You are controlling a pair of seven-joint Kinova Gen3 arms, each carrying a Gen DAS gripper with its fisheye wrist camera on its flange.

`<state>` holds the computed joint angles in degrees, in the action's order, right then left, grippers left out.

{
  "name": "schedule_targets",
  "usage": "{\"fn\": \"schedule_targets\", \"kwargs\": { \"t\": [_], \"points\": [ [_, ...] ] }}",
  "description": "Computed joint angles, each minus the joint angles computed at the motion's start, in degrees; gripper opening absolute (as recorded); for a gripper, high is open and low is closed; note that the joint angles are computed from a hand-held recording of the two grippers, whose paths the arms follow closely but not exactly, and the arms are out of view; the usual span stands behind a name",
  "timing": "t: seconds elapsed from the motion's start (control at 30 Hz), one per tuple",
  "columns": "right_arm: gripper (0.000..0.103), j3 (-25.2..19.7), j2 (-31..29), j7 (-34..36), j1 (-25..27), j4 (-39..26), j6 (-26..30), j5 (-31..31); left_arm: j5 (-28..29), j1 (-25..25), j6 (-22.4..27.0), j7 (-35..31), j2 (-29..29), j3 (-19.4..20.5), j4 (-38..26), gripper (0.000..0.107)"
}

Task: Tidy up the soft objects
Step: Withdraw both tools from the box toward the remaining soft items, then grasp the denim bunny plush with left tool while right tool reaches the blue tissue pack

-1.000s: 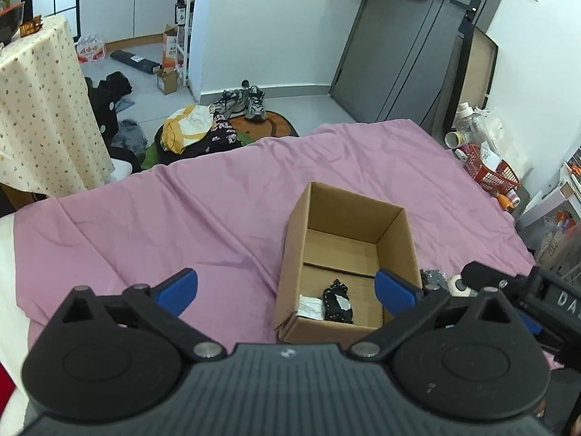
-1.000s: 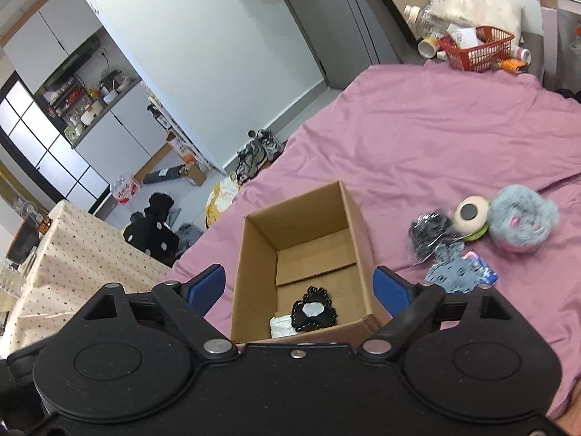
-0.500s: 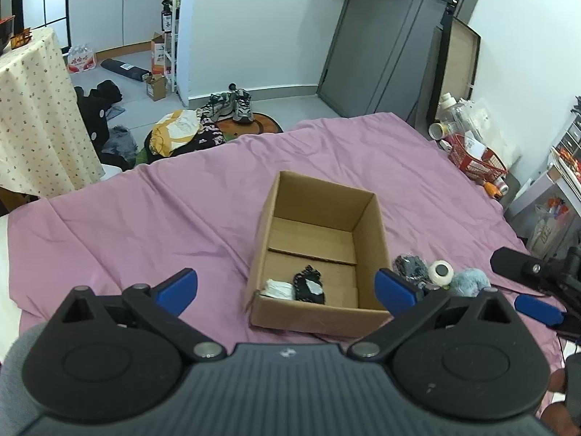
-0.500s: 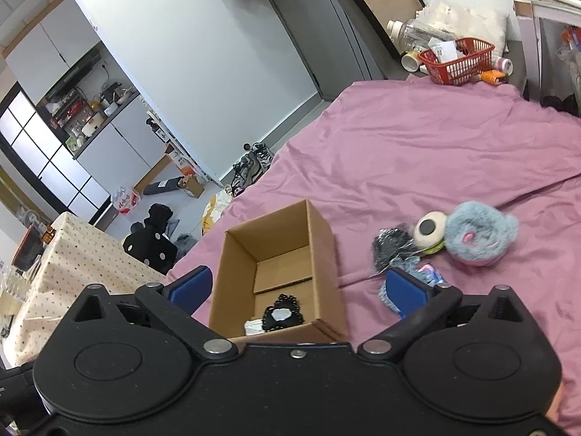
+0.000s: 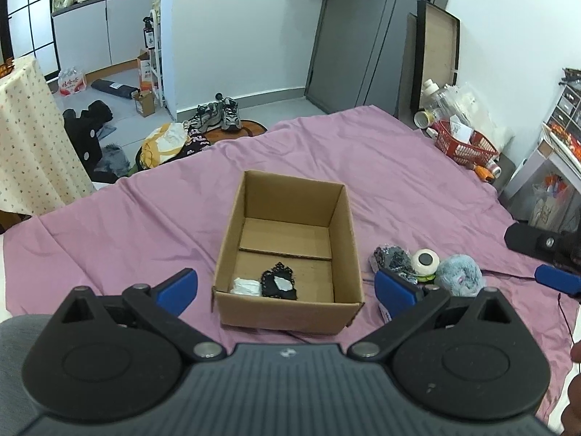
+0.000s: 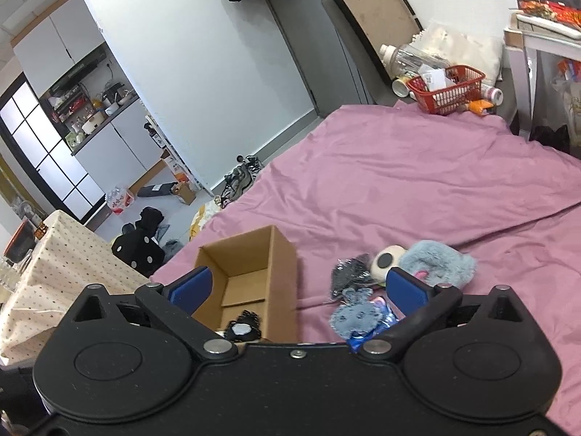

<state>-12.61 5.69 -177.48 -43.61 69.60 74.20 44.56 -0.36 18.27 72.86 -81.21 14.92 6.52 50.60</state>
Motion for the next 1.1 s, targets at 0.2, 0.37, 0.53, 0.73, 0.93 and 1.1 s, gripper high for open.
{"fn": "schedule_targets", "kwargs": {
  "t": [0.2, 0.37, 0.53, 0.73, 0.93, 1.1],
  "points": [
    [0.103, -0.5, -3.3, -4.0, 2.9, 6.8, -3.3, -1.9, -3.3, 3.2, -1.6, 1.2, 0.2, 0.2, 1.3, 0.102],
    [0.103, -1.7, -6.6, -7.6, 6.6, 13.1, -7.5, -3.6, -1.6, 3.6, -4.0, 1.3, 0.2, 1.2, 3.0, 0.100],
    [0.102, -2.9, -9.3, -10.8, 11.2, 18.4, -12.4, -5.7, 0.2, 4.7, -6.2, 0.1, 1.1, 2.0, 4.1, 0.096],
    [0.096, -3.0, -10.8, -12.2, 15.4, 22.5, -16.4, -8.9, 1.1, 6.8, -7.2, 1.7, 3.3, 2.4, 4.2, 0.084],
    [0.085, -2.5, -12.7, -13.6, 20.5, 27.6, -24.2, -14.9, 1.5, 8.6, -6.8, 1.2, 6.0, 2.8, 2.9, 0.068],
    [0.085, -2.3, -13.3, -14.1, 23.1, 30.2, -28.2, -17.3, 1.2, 10.6, -6.2, 1.8, 8.6, 2.4, 1.1, 0.068]
  ]
}}
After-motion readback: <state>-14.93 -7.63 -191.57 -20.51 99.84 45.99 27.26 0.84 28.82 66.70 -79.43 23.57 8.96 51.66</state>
